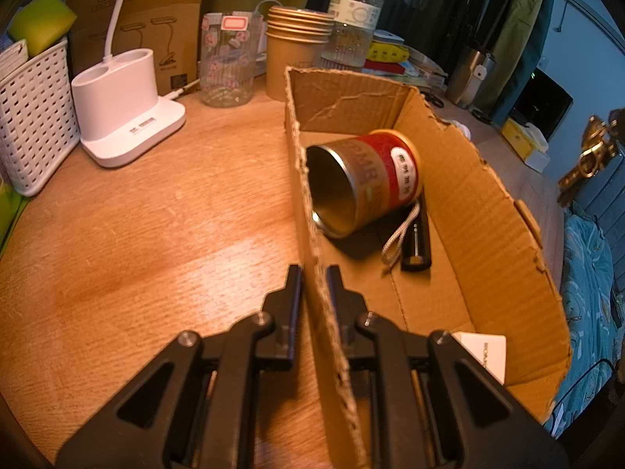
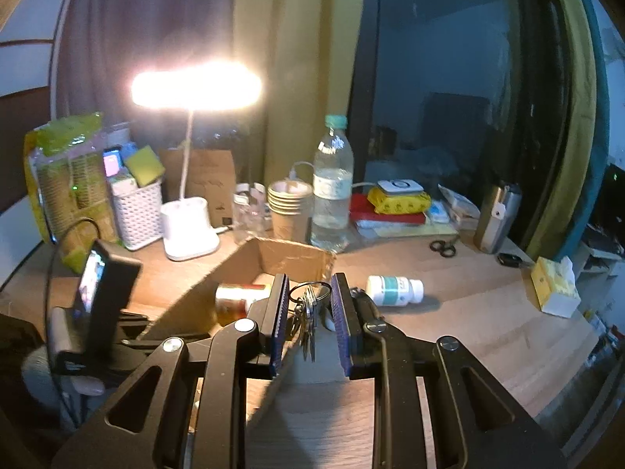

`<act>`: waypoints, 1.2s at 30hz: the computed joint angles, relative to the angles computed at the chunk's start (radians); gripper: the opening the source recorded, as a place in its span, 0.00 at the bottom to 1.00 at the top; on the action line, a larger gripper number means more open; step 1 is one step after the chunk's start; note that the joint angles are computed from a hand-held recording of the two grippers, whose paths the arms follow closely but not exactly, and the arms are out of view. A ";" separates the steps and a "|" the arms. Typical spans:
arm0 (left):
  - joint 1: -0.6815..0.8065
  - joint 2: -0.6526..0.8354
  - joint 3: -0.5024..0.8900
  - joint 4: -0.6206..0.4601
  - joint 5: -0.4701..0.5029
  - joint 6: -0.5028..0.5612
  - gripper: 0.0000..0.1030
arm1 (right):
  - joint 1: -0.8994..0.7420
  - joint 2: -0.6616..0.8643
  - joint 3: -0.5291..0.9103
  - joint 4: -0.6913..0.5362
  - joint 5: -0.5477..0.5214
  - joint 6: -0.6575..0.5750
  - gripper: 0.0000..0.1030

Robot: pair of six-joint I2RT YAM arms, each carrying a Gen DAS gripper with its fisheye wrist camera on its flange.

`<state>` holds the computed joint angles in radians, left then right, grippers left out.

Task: Organize rigid objects
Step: 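Carry the keys into the cardboard box with the right gripper and release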

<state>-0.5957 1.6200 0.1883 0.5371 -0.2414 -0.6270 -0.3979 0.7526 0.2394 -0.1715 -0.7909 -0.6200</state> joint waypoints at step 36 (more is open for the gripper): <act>0.000 0.001 0.000 0.001 0.000 0.001 0.13 | 0.394 0.458 -0.086 0.389 0.313 0.033 0.23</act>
